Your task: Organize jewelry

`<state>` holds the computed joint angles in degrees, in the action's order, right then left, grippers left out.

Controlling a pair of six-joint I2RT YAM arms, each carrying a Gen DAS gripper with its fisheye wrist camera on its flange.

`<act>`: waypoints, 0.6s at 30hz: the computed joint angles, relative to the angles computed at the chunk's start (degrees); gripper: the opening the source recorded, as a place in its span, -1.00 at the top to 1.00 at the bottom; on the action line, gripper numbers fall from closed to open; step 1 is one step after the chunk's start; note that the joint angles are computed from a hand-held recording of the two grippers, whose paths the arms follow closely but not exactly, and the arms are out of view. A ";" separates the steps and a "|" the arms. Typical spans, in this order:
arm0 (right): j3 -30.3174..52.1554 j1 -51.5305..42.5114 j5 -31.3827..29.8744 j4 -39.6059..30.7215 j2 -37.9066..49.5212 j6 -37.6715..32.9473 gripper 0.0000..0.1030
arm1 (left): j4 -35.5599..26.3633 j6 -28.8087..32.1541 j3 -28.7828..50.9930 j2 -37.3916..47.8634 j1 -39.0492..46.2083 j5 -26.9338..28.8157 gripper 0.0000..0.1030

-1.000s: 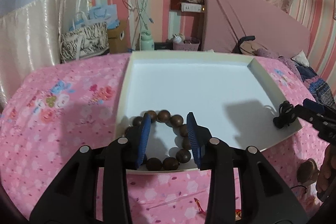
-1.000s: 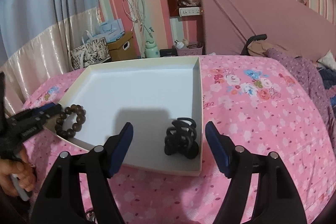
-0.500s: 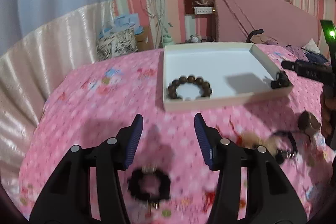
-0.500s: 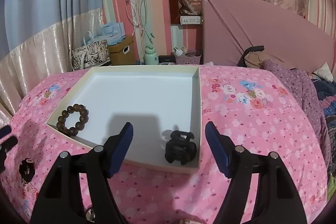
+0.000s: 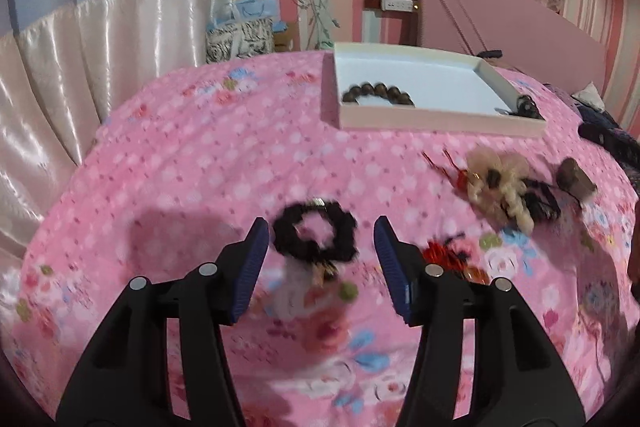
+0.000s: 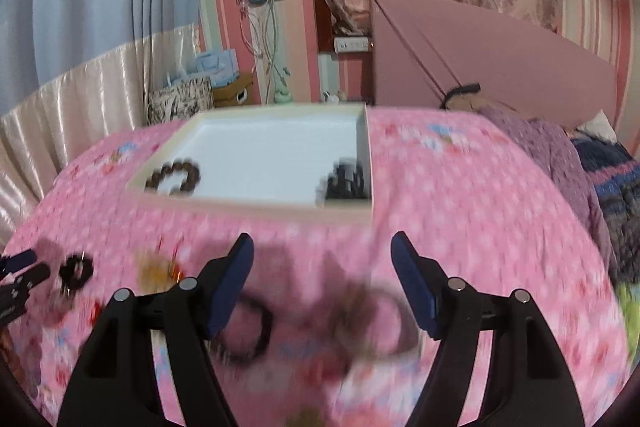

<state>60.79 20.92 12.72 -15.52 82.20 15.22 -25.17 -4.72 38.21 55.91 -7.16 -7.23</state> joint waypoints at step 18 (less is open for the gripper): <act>-7.83 14.53 -0.49 4.84 -1.62 7.43 -0.19 | 4.97 -4.29 -3.39 2.61 -3.12 3.22 -0.06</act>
<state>52.96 35.45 12.23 -10.68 80.58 22.64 -20.20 -9.00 34.82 58.53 -10.27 -4.01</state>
